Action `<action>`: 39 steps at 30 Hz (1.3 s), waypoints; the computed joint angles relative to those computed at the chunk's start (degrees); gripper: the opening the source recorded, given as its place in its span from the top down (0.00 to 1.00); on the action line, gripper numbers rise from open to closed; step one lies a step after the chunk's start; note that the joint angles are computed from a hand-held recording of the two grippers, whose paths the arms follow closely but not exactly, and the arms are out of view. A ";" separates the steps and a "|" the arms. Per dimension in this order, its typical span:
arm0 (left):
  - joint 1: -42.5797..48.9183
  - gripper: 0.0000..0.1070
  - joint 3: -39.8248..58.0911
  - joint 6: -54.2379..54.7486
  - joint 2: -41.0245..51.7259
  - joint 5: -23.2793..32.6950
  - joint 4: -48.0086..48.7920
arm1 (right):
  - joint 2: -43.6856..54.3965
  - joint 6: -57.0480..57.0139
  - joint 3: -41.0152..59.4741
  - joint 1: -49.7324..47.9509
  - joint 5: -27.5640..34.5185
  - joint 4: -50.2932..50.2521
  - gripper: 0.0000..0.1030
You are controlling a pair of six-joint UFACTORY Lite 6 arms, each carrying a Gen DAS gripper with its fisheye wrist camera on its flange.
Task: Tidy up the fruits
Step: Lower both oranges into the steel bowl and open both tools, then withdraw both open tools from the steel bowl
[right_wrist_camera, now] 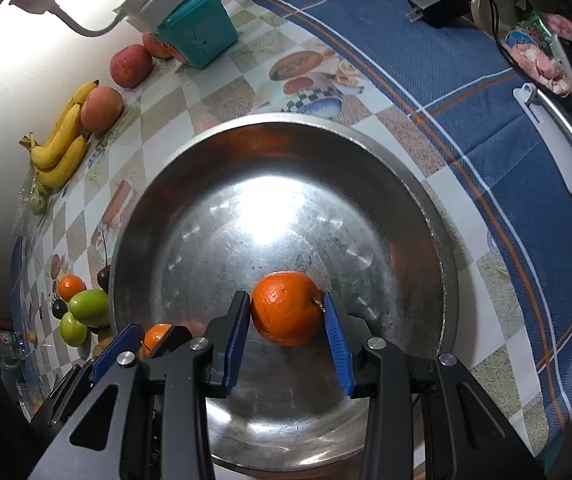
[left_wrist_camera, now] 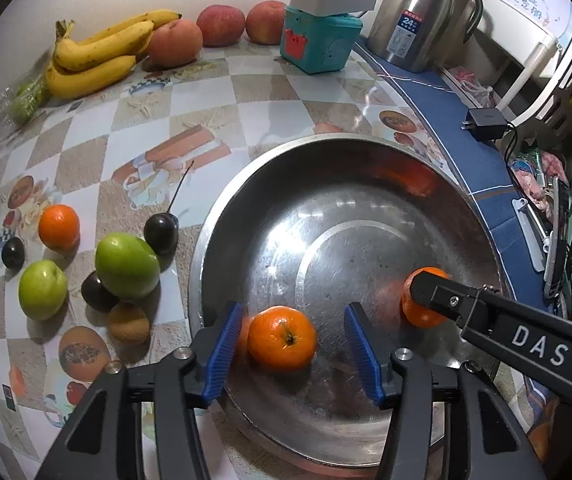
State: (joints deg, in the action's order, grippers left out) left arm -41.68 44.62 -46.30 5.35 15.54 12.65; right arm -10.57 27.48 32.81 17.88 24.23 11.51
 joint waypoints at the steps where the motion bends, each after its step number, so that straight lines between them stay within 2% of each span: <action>1: 0.02 0.46 0.05 0.23 -0.21 0.14 -0.30 | -0.68 0.81 0.01 0.17 0.25 -0.70 0.62; 9: -1.42 0.40 0.44 -8.55 -3.76 3.69 8.07 | -8.63 9.71 -0.22 1.70 2.71 -9.16 0.61; 11: -1.61 0.33 0.48 -11.90 -4.41 5.58 10.96 | -9.64 10.74 -0.16 1.72 3.24 -10.21 0.61; 17: 1.24 0.32 -1.54 -9.86 -7.99 6.42 7.41 | -8.83 9.04 -0.34 0.41 3.56 -9.14 0.61; 19: 1.76 0.31 -2.04 -12.40 -9.51 7.71 9.22 | -8.52 9.53 -0.30 0.84 3.56 -9.58 0.61; 22: 2.23 0.18 -2.82 -20.28 -11.74 12.14 15.31 | -7.87 9.88 0.01 1.54 3.55 -10.16 0.61; 23: 2.52 0.13 -3.04 -21.96 -12.22 13.32 16.30 | -7.43 9.87 0.20 1.86 3.55 -10.27 0.59; 25: 3.49 0.06 -3.68 -24.75 -13.16 16.24 17.98 | -6.76 10.37 0.49 2.53 3.50 -11.02 0.41; 29: 5.90 0.04 -5.72 -29.56 -14.83 20.24 21.11 | -5.65 11.02 1.09 3.84 3.32 -12.67 0.30; 30: 7.08 0.04 -6.38 -29.33 -15.35 20.01 20.67 | -5.44 11.11 1.22 3.94 3.32 -12.89 0.23; 35: 11.77 0.04 -8.79 -25.80 -17.07 17.71 16.37 | -4.42 11.72 1.45 4.76 3.08 -13.97 0.19; 37: 12.36 0.04 -9.49 -25.91 -17.90 17.67 16.17 | -3.93 12.65 1.56 5.14 3.02 -14.86 0.09; 39: 12.41 0.04 -9.88 -27.03 -18.40 17.98 16.62 | -3.84 12.48 1.49 5.25 2.73 -14.82 0.09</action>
